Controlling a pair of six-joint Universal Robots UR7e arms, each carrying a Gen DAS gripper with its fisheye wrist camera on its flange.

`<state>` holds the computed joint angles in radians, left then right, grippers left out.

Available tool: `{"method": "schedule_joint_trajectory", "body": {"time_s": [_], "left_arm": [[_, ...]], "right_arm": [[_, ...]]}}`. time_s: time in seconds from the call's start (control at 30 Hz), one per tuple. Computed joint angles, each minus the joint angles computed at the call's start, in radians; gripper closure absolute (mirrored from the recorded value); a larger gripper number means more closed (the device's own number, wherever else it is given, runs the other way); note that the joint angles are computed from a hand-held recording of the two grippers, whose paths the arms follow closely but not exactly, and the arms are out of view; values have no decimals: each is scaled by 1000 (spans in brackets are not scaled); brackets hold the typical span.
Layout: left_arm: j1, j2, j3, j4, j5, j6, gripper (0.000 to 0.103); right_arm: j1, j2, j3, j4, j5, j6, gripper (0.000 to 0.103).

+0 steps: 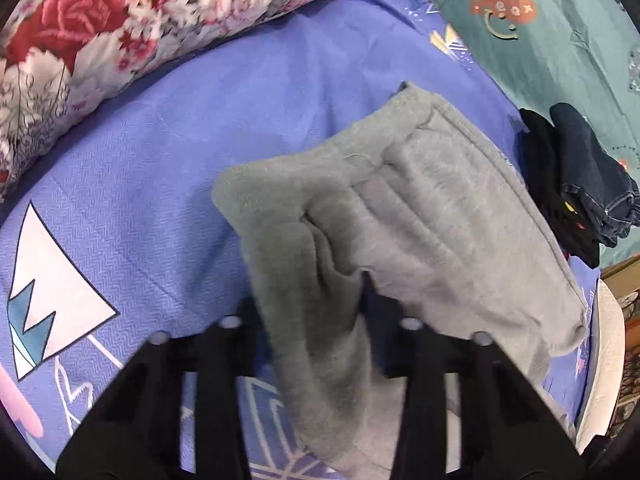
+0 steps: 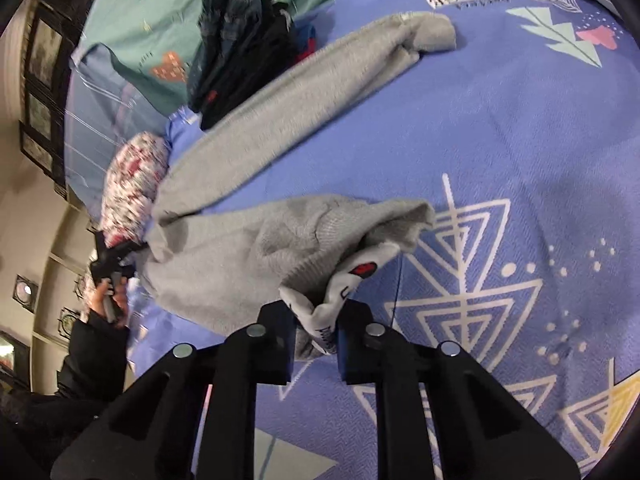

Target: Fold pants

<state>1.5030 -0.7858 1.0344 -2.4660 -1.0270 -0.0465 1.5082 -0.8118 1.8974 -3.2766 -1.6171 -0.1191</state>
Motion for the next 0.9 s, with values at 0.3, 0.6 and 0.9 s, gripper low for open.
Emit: {"method": "schedule_joint_trajectory", "body": {"time_s": [0.3, 0.6, 0.9], "left_arm": [[32, -58, 103, -67, -70, -128, 12], [15, -61, 118, -70, -74, -23, 76], [22, -54, 122, -142, -51, -56, 24]], "right_arm": [[-12, -5, 8, -51, 27, 8, 89], [-23, -32, 25, -14, 29, 9, 91], [-17, 15, -14, 54, -30, 65, 44]]}}
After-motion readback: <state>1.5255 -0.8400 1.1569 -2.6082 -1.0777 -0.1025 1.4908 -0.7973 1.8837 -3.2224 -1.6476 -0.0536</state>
